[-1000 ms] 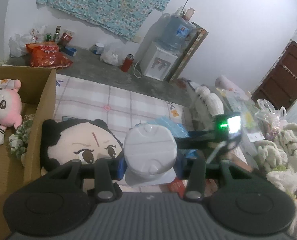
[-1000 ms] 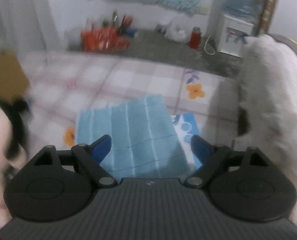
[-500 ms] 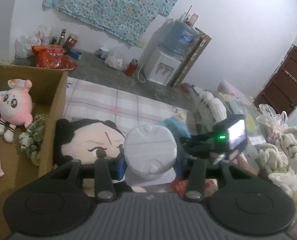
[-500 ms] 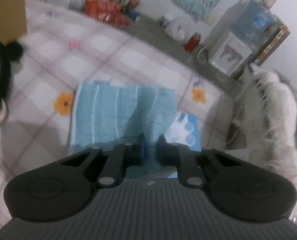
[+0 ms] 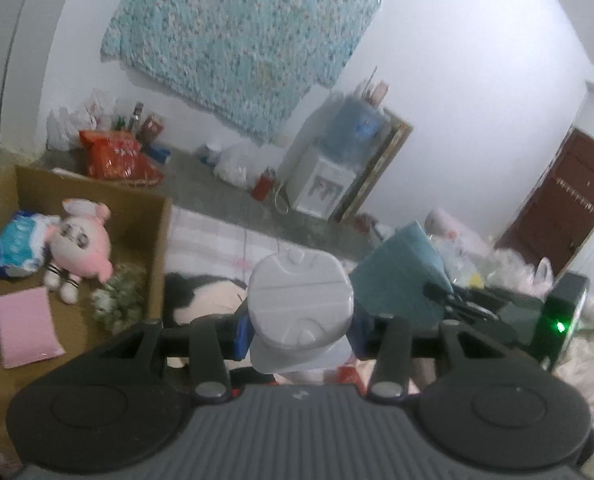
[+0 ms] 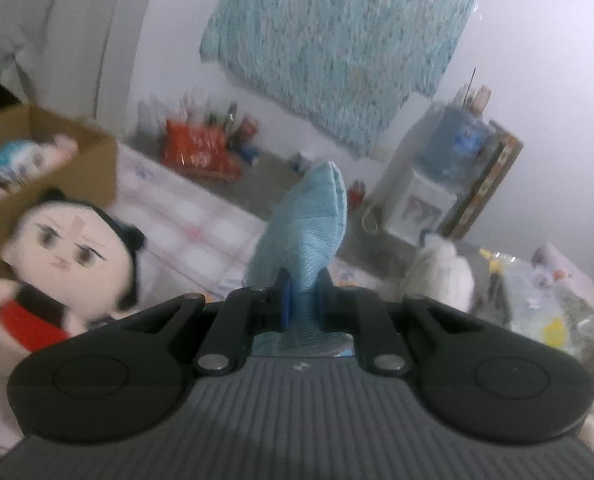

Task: Organize soft objects
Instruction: 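Carry the white container and blue towel into the cardboard box and release both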

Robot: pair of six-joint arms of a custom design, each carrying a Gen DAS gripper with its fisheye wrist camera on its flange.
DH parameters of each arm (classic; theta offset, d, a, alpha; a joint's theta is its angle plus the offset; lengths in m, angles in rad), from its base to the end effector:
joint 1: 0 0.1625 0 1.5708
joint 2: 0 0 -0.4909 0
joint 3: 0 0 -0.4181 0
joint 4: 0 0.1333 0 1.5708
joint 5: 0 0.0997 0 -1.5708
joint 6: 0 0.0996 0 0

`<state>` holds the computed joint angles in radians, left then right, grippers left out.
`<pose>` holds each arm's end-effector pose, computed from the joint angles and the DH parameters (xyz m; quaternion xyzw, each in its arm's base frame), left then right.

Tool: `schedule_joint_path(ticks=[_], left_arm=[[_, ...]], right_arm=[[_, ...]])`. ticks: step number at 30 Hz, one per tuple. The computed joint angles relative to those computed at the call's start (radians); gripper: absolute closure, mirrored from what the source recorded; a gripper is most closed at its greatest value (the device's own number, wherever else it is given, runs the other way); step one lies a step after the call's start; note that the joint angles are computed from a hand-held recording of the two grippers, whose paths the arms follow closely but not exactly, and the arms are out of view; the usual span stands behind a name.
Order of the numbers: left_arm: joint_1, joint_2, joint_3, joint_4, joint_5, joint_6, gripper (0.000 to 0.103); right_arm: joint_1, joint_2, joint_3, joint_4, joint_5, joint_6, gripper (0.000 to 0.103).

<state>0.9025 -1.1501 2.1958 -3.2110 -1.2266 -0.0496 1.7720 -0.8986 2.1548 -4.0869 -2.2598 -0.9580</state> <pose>-0.2068 -0.5313 0.2270 0.2390 0.9126 -0.3277 0.0519 0.1762 -0.5139 0.2204 0.2501 -0.7453 0.4144 0.4584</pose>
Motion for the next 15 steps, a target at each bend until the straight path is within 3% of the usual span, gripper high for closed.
schedule_joint_path(ticks=[6, 11, 15], left_arm=[[-0.028, -0.161, 0.053, 0.019, 0.082, -0.015, 0.056], [-0.021, -0.241, 0.056, 0.083, 0.183, -0.004, 0.056], [0.025, -0.252, 0.024, 0.190, 0.215, -0.008, 0.056]], right_arm=[[0.142, -0.085, 0.084, 0.104, 0.038, 0.182, 0.093], [0.226, -0.101, 0.091, 0.234, 0.166, 0.347, 0.093], [0.250, -0.054, 0.046, 0.309, 0.293, 0.451, 0.093]])
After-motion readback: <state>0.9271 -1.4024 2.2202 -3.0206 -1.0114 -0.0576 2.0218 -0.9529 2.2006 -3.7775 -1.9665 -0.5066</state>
